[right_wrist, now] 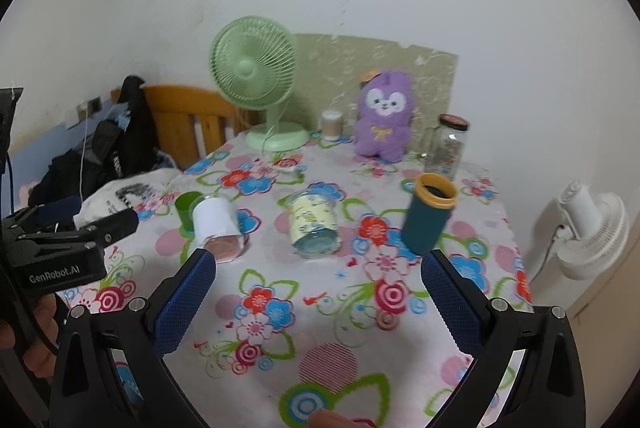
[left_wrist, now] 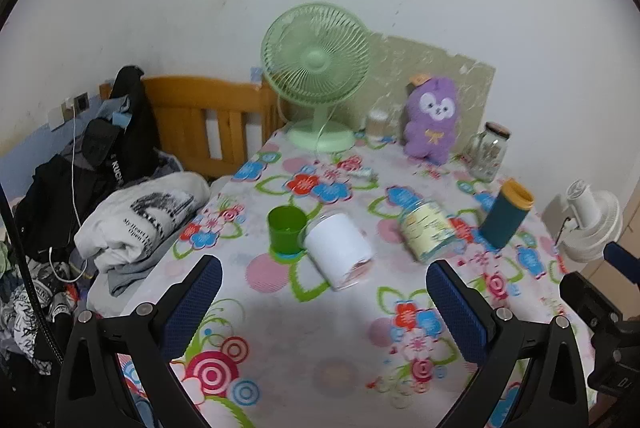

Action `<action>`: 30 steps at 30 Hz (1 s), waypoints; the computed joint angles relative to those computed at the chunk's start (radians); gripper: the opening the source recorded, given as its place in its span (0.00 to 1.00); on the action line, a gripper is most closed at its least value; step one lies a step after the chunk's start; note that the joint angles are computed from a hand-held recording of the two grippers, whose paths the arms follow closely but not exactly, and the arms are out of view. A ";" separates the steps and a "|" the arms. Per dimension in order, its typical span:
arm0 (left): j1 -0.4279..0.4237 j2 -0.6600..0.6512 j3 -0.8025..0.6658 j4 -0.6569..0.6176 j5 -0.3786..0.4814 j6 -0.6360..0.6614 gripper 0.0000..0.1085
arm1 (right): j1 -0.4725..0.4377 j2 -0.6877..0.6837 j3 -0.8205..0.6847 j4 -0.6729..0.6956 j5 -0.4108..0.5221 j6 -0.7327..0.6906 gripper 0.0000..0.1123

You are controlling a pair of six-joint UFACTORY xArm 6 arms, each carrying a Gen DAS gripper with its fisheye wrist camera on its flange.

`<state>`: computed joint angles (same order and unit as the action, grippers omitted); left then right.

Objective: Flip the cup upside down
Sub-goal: 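Move the right tool toward the white paper-wrapped clear cup, then close the right gripper around the white paper-wrapped cup's side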

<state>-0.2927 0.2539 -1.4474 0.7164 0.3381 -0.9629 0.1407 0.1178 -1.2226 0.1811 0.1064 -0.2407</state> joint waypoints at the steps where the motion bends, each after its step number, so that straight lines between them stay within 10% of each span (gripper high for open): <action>1: 0.006 0.012 -0.007 -0.028 0.004 0.031 0.95 | 0.004 0.022 -0.026 0.002 0.017 -0.007 0.92; 15: 0.041 0.172 -0.150 -0.331 0.099 0.411 0.95 | 0.045 0.329 -0.418 -0.027 0.273 -0.063 0.92; 30: 0.084 0.374 -0.416 -0.388 0.266 0.662 0.95 | 0.085 0.722 -1.019 -0.005 0.639 -0.120 0.92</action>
<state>-0.2085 0.6279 -1.8635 0.3287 0.6042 -0.3005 0.2260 0.8402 -2.2414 0.1764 0.7456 -0.3610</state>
